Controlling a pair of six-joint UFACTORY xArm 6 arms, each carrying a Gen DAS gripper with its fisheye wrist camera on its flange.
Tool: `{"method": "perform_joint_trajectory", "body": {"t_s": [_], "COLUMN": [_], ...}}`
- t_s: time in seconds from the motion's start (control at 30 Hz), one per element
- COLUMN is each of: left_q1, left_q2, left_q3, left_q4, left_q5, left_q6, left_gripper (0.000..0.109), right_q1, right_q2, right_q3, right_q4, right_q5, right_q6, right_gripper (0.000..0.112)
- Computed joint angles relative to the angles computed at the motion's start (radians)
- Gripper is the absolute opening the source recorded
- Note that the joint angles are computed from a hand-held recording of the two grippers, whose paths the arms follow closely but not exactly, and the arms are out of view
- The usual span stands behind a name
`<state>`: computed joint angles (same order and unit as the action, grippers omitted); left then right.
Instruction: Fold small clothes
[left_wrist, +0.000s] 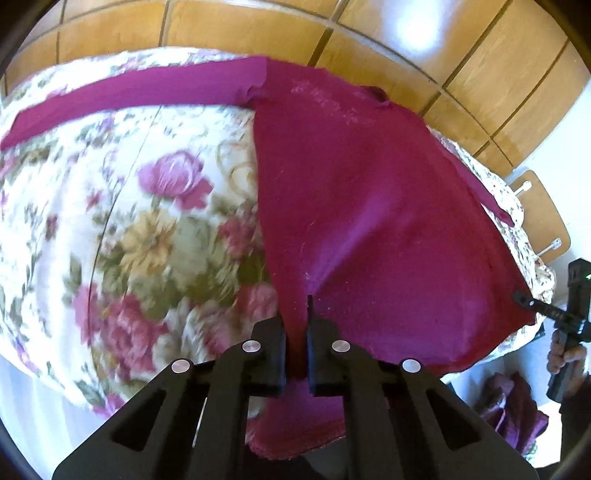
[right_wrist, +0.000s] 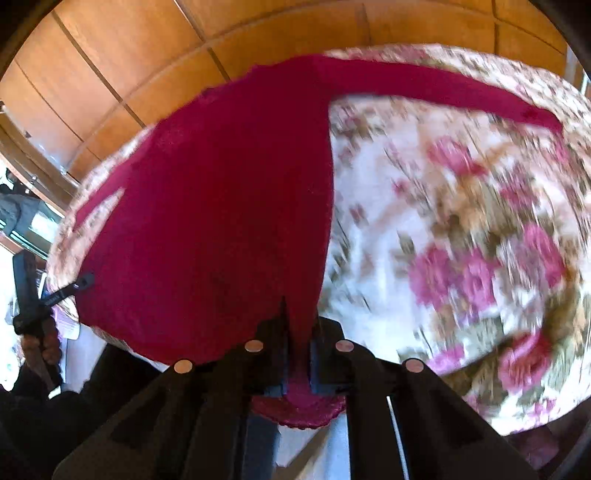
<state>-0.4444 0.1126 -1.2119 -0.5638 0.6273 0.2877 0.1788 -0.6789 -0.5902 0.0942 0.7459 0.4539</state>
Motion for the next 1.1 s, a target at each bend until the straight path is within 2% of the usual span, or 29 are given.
{"method": "perform_joint_trajectory", "body": {"t_s": [0.17, 0.2, 0.23, 0.27, 0.33, 0.4, 0.43, 0.47, 0.5, 0.57, 0.63, 0.73, 0.87, 1.0, 1.1], "left_q1": [0.006, 0.004, -0.001, -0.007, -0.015, -0.025, -0.036, -0.043, -0.058, -0.077, -0.103, -0.131, -0.146, -0.145, -0.144], "left_q2": [0.005, 0.000, -0.007, -0.013, -0.010, 0.011, 0.034, 0.059, 0.091, 0.139, 0.210, 0.291, 0.359, 0.384, 0.404], "left_q3": [-0.016, -0.016, -0.016, -0.010, -0.018, -0.051, -0.079, -0.108, -0.145, -0.202, -0.286, -0.385, -0.458, -0.483, -0.512], "left_q4": [0.053, 0.056, 0.074, 0.110, 0.149, 0.151, 0.160, 0.169, 0.195, 0.222, 0.307, 0.339, 0.415, 0.430, 0.421], "left_q5": [0.027, 0.018, -0.007, -0.041, -0.088, -0.122, -0.143, -0.153, -0.169, -0.170, -0.142, -0.090, -0.037, -0.026, -0.012], "left_q6": [-0.047, -0.040, -0.043, -0.065, -0.092, -0.095, -0.101, -0.104, -0.122, -0.128, -0.173, -0.170, -0.216, -0.226, -0.226], "left_gripper": [0.010, 0.016, 0.019, 0.024, 0.028, 0.030, 0.035, 0.049, 0.053, 0.053, 0.053, 0.053, 0.053, 0.056, 0.059], "right_q1": [-0.007, -0.011, -0.019, -0.031, -0.066, -0.103, -0.124, -0.162, -0.196, -0.290, -0.377, -0.507, -0.613, -0.677, -0.716], "right_q2": [0.029, 0.034, 0.032, 0.034, 0.012, 0.002, 0.000, 0.001, 0.001, 0.013, 0.050, 0.147, 0.301, 0.461, 0.597], "right_q3": [0.021, 0.016, 0.013, 0.010, 0.020, 0.015, 0.016, 0.014, 0.016, 0.023, 0.010, -0.030, -0.126, -0.246, -0.370], "right_q4": [0.045, 0.061, 0.071, 0.094, 0.112, 0.068, 0.048, 0.018, 0.011, 0.024, 0.043, 0.125, 0.177, 0.172, 0.158], "right_q5": [-0.015, -0.014, -0.009, -0.007, -0.021, -0.032, -0.046, -0.066, -0.086, -0.154, -0.212, -0.327, -0.418, -0.459, -0.434], "right_q6": [-0.004, -0.022, -0.036, -0.053, -0.061, -0.022, 0.003, 0.046, 0.070, 0.121, 0.166, 0.197, 0.211, 0.247, 0.280], "right_gripper": [0.008, 0.008, 0.014, 0.034, 0.059, 0.059, 0.059, 0.061, 0.062, 0.063, 0.063, 0.050, 0.044, 0.044, 0.044]}}
